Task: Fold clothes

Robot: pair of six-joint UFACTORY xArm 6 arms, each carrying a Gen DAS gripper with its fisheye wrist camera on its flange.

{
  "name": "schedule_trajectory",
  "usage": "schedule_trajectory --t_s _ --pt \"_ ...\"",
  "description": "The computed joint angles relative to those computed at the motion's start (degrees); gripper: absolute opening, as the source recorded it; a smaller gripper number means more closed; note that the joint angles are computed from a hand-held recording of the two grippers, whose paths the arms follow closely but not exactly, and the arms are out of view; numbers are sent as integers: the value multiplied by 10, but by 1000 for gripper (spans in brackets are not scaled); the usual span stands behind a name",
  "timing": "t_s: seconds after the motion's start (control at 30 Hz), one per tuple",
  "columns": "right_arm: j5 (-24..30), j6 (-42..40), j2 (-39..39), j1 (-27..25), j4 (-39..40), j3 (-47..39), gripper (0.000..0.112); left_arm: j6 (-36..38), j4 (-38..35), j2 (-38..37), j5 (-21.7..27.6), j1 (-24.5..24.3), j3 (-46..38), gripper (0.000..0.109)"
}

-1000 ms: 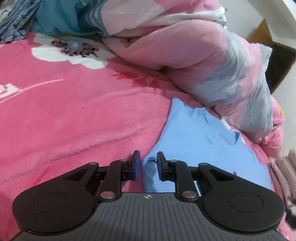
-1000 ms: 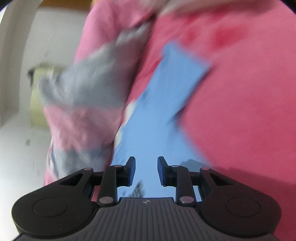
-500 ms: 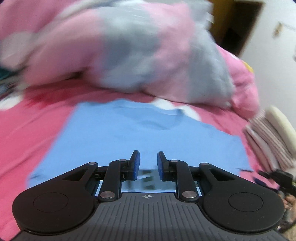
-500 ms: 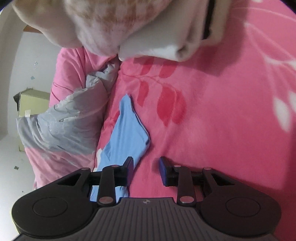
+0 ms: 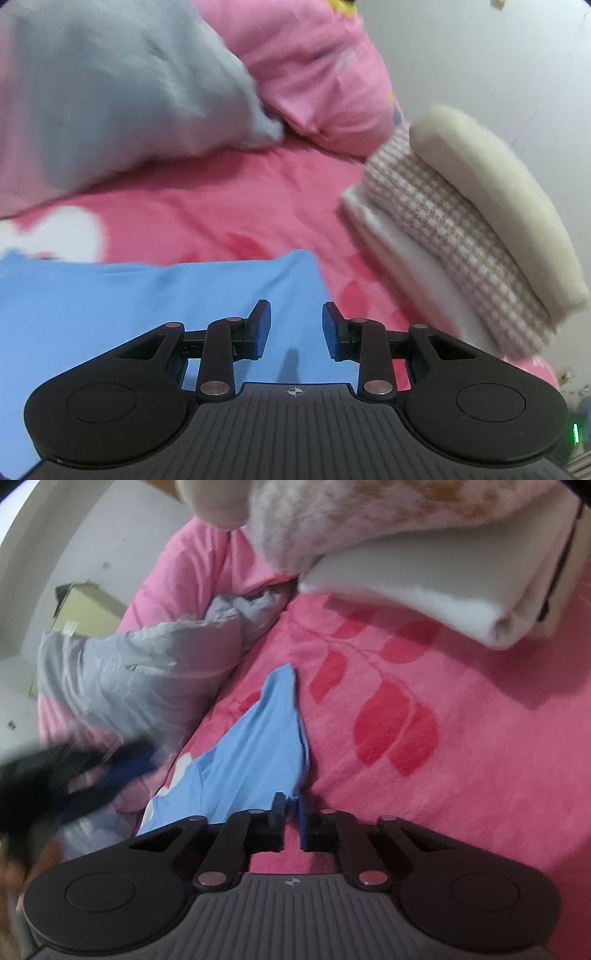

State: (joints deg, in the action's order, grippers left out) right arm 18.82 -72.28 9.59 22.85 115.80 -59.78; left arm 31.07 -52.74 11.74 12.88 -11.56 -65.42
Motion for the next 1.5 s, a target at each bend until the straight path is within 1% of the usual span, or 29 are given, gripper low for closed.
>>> schedule_trajectory --t_s 0.07,0.2,0.3,0.4,0.43,0.5,0.57,0.63,0.67,0.73,0.8,0.93,1.13,1.2,1.27,1.37,1.5 --pt "0 -11 -4 3 -8 3 3 -41 31 61 12 -6 -62 30" --pt "-14 -35 -9 11 -13 3 3 -149 147 151 24 -13 -158 30" --pt "-11 -24 -8 9 -28 5 3 -216 234 191 31 -16 -199 30" --pt "-7 -14 -6 5 -34 5 3 -303 332 221 41 -17 -230 30" --pt "-6 -14 -6 4 -34 5 3 -326 359 226 42 -16 -234 27" --pt "-5 -12 -7 3 -35 6 3 -354 383 232 35 -15 -236 25" --pt "-5 -13 -8 2 -32 7 3 -377 399 235 28 -14 -234 20" --pt "-4 -12 -9 1 -33 7 3 -392 407 238 22 -12 -234 8" --pt "-3 -13 -9 0 -31 7 3 -394 401 239 19 -11 -233 6" --pt "-1 -19 -10 -2 -22 8 3 -375 360 237 10 -9 -224 1" --pt "2 -34 -13 -4 -4 10 3 -342 301 238 9 -7 -227 0" --pt "5 -69 -18 -6 24 12 3 -283 214 230 0 -6 -220 0" --pt "12 -126 -25 -11 71 14 3 -136 47 185 -25 -9 -189 0" --pt "13 -152 -30 -11 91 17 3 -100 -2 164 -34 -7 -173 0" --pt "17 -196 -37 -11 120 19 3 -59 -56 141 -38 -3 -156 0" --pt "12 -263 -52 -3 152 18 2 22 -153 96 -40 9 -123 0" --pt "5 -357 -72 16 187 13 2 104 -264 49 -23 39 -94 0"
